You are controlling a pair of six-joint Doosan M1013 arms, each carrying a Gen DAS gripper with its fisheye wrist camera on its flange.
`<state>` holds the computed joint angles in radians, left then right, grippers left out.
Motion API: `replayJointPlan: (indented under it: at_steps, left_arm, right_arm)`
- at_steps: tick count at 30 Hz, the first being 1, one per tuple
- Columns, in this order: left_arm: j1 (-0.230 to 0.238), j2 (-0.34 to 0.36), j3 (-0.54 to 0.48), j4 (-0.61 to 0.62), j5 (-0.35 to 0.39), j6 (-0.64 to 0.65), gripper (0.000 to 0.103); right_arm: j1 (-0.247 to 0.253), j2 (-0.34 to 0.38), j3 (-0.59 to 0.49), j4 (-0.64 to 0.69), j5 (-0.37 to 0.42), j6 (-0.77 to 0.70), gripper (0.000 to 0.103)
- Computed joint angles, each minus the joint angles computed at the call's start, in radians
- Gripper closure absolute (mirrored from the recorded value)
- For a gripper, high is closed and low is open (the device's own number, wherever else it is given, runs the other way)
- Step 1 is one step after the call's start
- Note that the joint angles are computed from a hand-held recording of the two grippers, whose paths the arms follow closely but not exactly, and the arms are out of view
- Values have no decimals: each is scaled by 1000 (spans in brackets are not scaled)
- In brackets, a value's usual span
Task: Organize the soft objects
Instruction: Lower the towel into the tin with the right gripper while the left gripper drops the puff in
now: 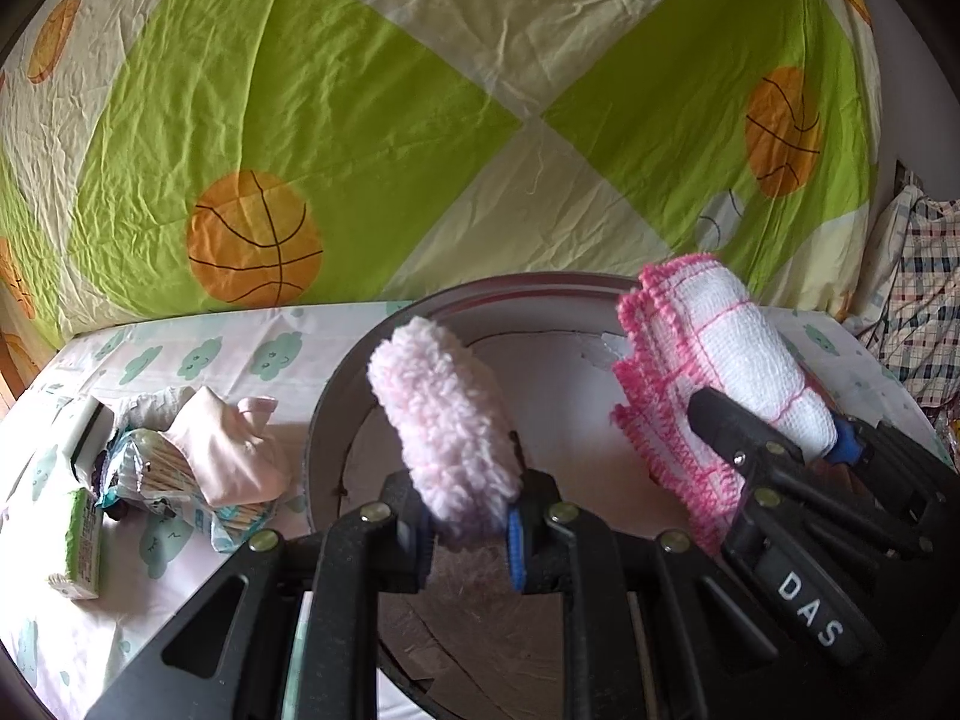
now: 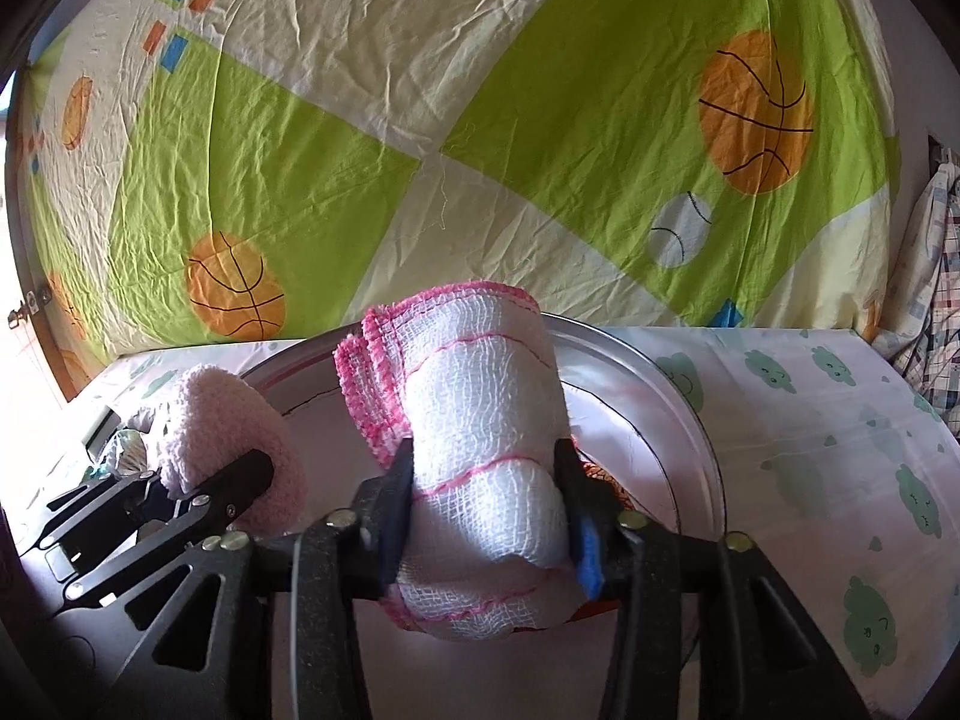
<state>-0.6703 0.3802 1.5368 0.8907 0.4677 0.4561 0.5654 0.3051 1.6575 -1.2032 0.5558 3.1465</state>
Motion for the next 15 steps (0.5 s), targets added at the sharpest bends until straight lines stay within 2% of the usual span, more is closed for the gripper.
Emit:
replayJointPlan:
  at_steps: [5,8,11,13,14,15]
  left_arm:
    - [0,-4,4,16,2,-18,87]
    - [-1,-6,7,32,2,-37,86]
    - [-9,-6,11,114,24,-105,79]
    - [-14,-9,18,168,29,-159,67]
    - [-15,-12,23,186,27,-181,49]
    - [-16,-16,30,207,22,-207,25]
  right_arm:
    - [15,-15,21,-131,43,138,28]
    - [31,-24,39,-237,135,269,20]
    - [44,-31,57,-313,222,384,15]
    - [47,-36,66,-342,252,431,15]
    - [49,-38,68,-347,263,442,15]
    - [49,-39,70,-351,272,451,15]
